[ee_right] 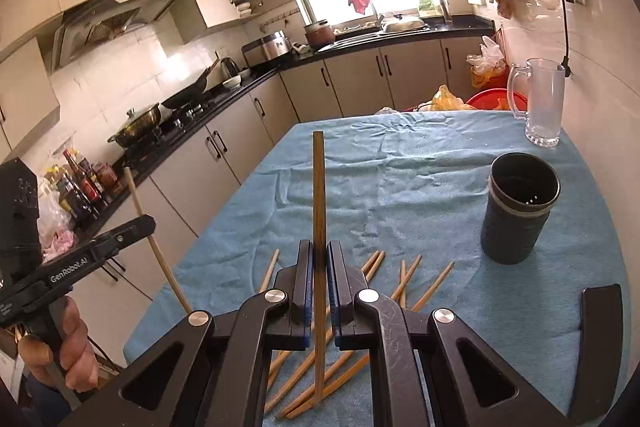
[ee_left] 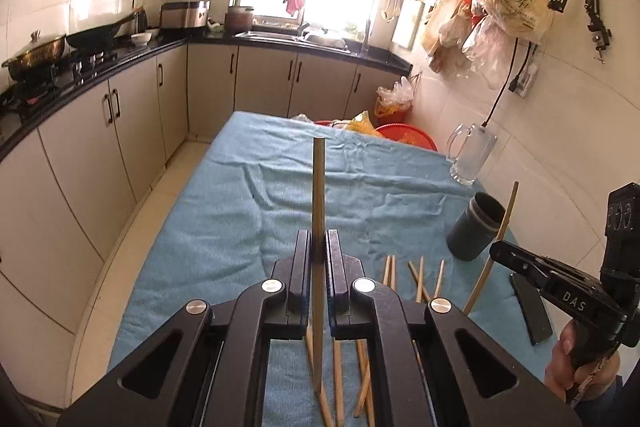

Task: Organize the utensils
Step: 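Lift the chopstick upright with the right gripper over the holder cup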

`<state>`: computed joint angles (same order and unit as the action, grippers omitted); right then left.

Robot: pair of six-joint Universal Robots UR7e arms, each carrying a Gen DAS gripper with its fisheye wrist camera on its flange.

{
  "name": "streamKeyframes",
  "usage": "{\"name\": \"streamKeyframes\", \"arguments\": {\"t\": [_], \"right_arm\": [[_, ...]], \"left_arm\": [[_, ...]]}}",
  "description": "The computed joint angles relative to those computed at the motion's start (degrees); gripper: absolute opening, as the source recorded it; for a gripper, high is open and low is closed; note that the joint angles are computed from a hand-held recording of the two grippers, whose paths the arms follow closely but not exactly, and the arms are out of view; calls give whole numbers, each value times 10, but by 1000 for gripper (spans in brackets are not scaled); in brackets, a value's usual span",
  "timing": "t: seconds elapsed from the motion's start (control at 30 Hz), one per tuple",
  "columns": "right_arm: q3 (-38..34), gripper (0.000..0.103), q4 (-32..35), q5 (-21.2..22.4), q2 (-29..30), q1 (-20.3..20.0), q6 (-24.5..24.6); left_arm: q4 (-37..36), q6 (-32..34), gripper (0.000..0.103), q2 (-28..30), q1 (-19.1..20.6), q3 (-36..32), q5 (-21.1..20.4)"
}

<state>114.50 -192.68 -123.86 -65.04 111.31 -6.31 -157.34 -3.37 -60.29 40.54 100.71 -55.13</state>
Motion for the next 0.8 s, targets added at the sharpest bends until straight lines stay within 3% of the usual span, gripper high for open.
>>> {"name": "streamKeyframes", "arguments": {"t": [0.47,0.8], "right_arm": [[14,7,-41,11,-37,-14,15],[39,7,-92,16,-96,-30,33]], "left_arm": [[7,13,6,41,-13,-59,-31],[30,7,6,100,-29,-139,-94]]}}
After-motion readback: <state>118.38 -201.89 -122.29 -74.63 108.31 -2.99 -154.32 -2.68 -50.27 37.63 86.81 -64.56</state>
